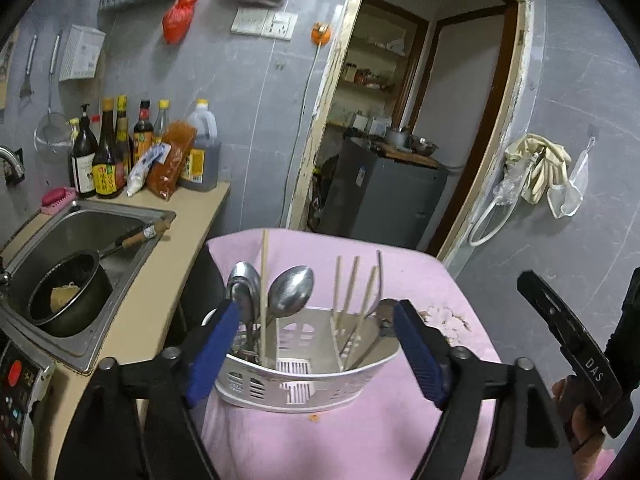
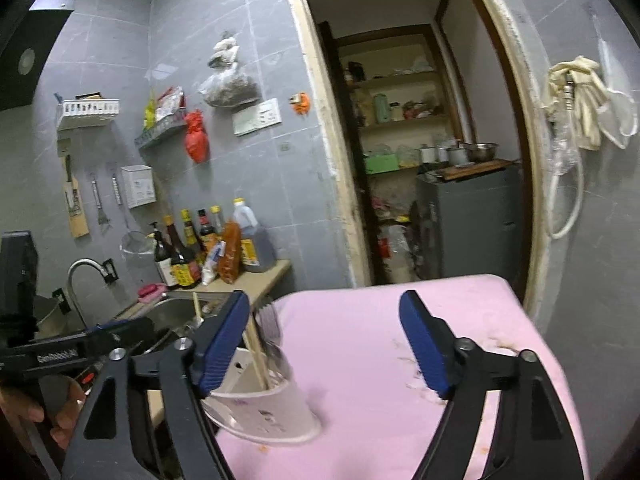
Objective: Organize utensils
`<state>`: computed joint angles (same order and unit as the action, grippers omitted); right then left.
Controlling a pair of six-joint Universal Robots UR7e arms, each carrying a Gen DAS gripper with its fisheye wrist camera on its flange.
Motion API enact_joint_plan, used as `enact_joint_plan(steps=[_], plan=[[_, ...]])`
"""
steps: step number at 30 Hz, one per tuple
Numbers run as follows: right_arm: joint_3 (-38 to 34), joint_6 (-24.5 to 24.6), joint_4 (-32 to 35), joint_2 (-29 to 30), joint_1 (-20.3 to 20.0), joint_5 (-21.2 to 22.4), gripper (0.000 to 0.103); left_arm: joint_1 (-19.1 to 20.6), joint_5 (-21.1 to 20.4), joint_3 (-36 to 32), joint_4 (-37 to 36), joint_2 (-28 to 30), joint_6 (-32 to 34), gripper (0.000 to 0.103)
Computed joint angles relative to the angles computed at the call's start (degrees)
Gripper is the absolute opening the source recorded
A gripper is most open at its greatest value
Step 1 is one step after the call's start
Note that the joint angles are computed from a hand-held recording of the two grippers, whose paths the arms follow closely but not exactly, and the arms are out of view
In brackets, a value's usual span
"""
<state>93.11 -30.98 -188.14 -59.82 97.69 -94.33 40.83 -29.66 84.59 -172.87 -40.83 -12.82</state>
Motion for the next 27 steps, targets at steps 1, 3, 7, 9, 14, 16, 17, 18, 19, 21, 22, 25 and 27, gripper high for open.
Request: enact_joint_plan(steps=[1, 3, 7, 9, 14, 16, 17, 18, 19, 21, 22, 25, 27], plan=[[0.8, -0.1, 0.1, -1.1, -0.2, -0.6, 0.078, -0.4, 0.5, 0.4, -0.9, 0.1, 0.3, 0.081], [2.4, -0.3, 0.4, -3.1, -0.6, -1.2, 0.083, -1.6, 2.0, 0.8, -3.3, 0.8, 1.4, 0.084], [5.7, -1.1, 1.2, -7.3, -1.3, -1.8, 0.092, -3.7, 4.6, 2.1, -7.7, 1.9, 2.4, 0.093], [7.3, -1.6, 1.7, -9.3, -1.6, -1.9, 0.094, -5.0, 5.9, 3.1, -9.1, 2.3, 2.0, 0.096], [12.3, -3.0, 3.9, -15.3, -2.8, -1.1, 0.101, -8.1, 10.0, 5.5, -9.7, 2.9, -0.9, 0.101], [14.2, -3.5, 4.8, -17.6, -3.0, -1.0, 0.101, -9.4, 11.5, 6.7, -9.2, 2.9, -2.8, 0.102], [14.8, -3.6, 4.9, -18.3, -3.1, -1.1, 0.101, -10.1, 12.3, 7.5, -8.6, 2.8, -4.1, 0.102], [16.0, -3.7, 4.8, -19.4, -3.2, -1.0, 0.101, -10.6, 12.9, 8.1, -7.9, 2.7, -5.3, 0.102], [16.8, -3.8, 4.6, -20.2, -3.3, -1.0, 0.101, -11.2, 13.6, 9.0, -6.5, 2.4, -7.3, 0.102], [18.1, -3.7, 4.4, -21.4, -3.4, -1.1, 0.102, -12.3, 14.8, 10.6, -3.4, 1.9, -11.2, 0.103], [19.0, -3.7, 4.4, -22.3, -3.5, -1.0, 0.101, -12.7, 15.2, 11.2, -1.6, 1.7, -13.2, 0.103], [21.2, -4.2, 4.3, -24.3, -4.0, -0.5, 0.101, -14.0, 16.0, 13.4, 5.2, 0.4, -20.6, 0.103], [22.2, -4.6, 4.6, -25.3, -4.3, -0.1, 0.101, -14.8, 16.4, 14.8, 11.0, -0.8, -26.1, 0.103]])
